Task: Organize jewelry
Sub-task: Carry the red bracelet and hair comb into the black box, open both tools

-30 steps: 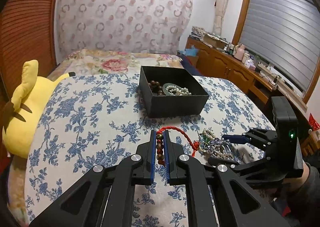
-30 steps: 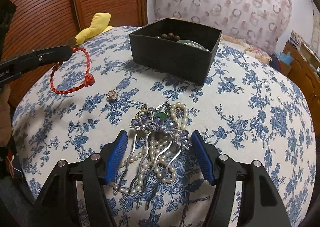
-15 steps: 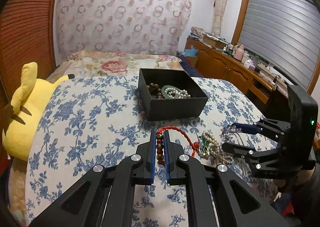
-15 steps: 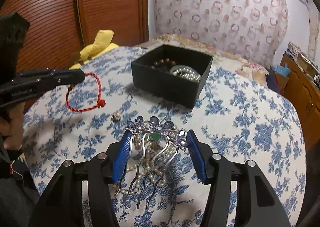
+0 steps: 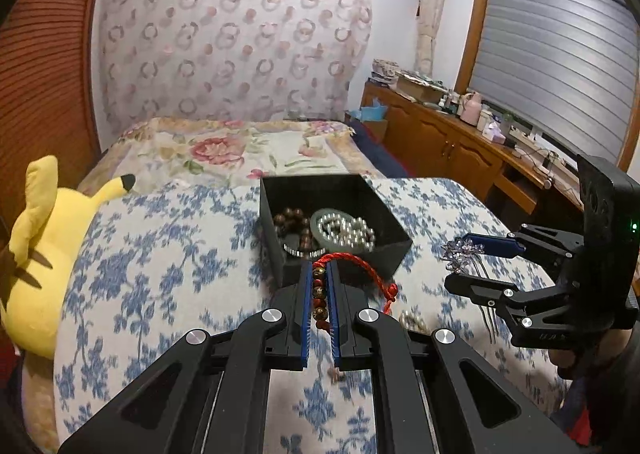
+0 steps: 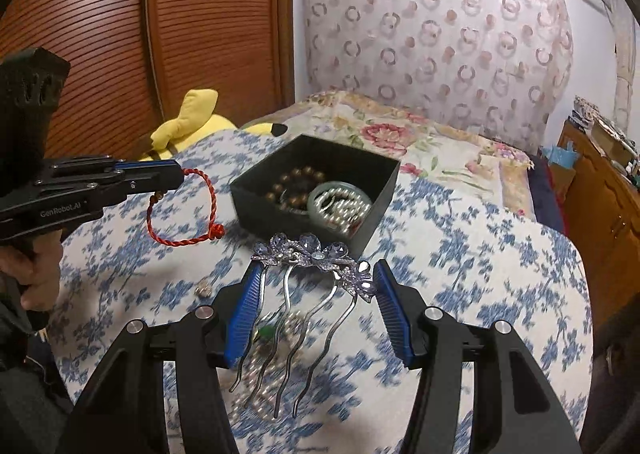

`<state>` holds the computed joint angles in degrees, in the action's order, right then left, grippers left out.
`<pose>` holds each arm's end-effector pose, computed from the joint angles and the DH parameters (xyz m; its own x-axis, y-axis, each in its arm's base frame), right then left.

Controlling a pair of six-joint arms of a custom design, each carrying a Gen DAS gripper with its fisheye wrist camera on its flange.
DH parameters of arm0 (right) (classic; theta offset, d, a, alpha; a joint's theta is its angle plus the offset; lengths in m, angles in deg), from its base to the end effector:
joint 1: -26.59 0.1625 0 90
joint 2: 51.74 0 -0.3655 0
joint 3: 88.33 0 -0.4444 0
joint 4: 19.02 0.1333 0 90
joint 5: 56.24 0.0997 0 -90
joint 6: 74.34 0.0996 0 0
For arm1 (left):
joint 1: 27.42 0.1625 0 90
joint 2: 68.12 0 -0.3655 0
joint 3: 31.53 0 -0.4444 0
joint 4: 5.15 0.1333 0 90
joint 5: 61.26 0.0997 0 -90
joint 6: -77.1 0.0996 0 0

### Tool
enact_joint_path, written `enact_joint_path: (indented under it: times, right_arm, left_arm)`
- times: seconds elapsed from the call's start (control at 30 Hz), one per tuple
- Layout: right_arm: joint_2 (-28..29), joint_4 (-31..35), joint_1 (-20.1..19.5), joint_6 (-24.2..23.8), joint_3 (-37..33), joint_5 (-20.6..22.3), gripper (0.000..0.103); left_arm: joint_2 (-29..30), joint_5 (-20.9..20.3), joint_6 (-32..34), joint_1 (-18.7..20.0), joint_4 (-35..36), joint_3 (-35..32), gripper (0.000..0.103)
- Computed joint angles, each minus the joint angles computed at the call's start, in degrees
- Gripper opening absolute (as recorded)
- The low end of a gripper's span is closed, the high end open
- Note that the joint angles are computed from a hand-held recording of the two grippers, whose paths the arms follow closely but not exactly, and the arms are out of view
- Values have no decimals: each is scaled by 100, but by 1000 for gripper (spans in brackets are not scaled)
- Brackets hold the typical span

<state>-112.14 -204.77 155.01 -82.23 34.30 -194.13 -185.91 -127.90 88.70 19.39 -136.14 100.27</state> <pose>0.3620 -0.3608 0.0865 -0.7014 -0.1845 0.6884 -0.6202 0.6339 -0.4621 -0.1417 -0.4034 0.3420 -0.6536 0.6177 -0.4374 0.7568 0.5365 -0.3734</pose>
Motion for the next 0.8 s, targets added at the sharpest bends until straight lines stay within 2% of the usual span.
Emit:
enact_joint_path:
  times: [0.47, 0.8]
  right_arm:
    - [27, -125, -511, -681, -467, 470, 59]
    - [217, -88, -738, -982, -827, 722, 59]
  left_arm:
    - [1412, 28, 187, 130, -682, -653, 6]
    - [1929, 39, 218, 308, -782, -909, 6]
